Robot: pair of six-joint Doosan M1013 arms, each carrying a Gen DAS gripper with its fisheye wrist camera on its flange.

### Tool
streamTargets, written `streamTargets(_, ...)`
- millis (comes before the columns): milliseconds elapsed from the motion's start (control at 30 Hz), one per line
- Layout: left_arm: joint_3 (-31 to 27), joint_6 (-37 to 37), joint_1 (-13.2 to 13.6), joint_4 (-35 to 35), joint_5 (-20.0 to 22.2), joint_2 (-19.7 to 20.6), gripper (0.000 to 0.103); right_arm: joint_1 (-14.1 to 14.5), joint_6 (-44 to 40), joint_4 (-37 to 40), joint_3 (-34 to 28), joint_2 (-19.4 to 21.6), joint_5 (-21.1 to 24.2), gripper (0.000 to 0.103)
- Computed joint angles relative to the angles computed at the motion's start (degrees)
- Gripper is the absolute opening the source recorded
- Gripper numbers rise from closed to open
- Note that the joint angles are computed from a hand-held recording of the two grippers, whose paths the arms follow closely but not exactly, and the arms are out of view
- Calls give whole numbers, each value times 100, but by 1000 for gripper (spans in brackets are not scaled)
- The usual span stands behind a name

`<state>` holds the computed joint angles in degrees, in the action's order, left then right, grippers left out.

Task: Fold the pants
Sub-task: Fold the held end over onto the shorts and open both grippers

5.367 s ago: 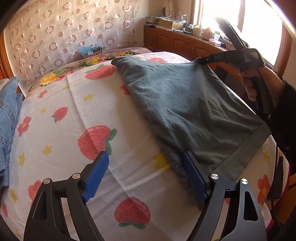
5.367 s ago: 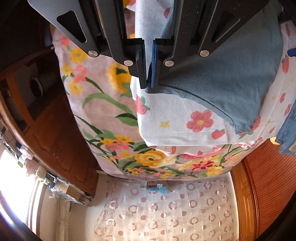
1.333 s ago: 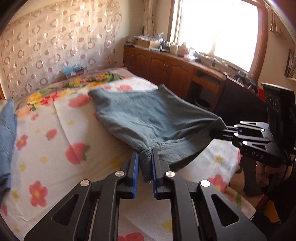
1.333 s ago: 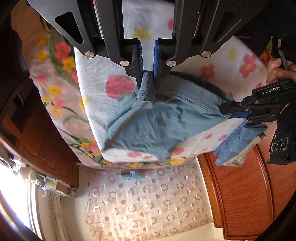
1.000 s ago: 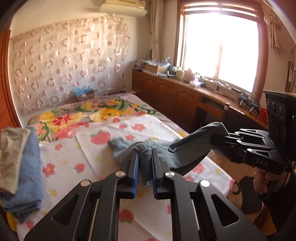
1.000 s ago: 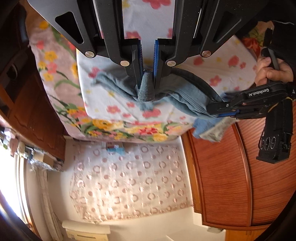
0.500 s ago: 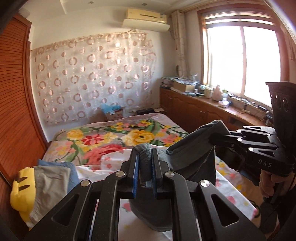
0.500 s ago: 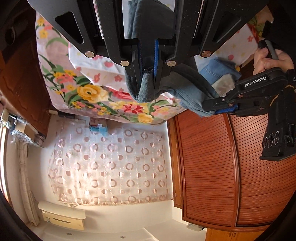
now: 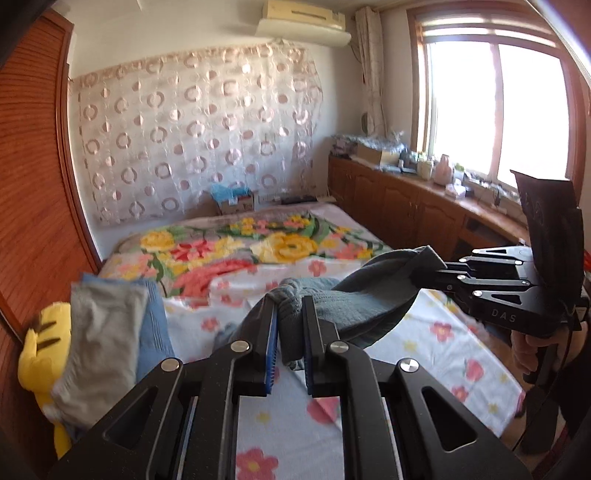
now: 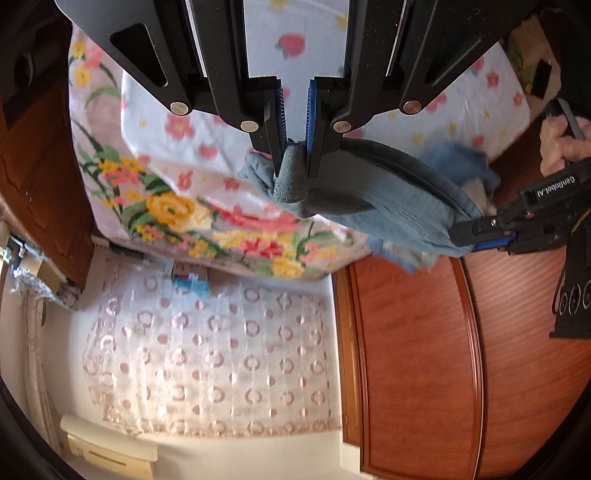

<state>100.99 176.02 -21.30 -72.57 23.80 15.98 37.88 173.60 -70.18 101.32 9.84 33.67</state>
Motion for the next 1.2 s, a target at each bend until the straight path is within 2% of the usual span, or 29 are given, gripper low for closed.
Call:
streamTargets(233, 448, -53, 64, 159, 277, -66, 13, 3, -488, 804, 215, -15, -242, 9)
streamTargets(433, 775, -180, 143, 246, 363, -179, 13, 60, -695, 1154, 360, -110, -370, 9)
streamTargets(800, 1216, -873, 200, 967, 474, -247, 13, 232, -531, 1594, 706, -210, -494, 9)
streamTargets(1200, 1365, -1310, 235, 1480, 560, -324, 13, 200, -396, 1860, 834, -256, -729, 9)
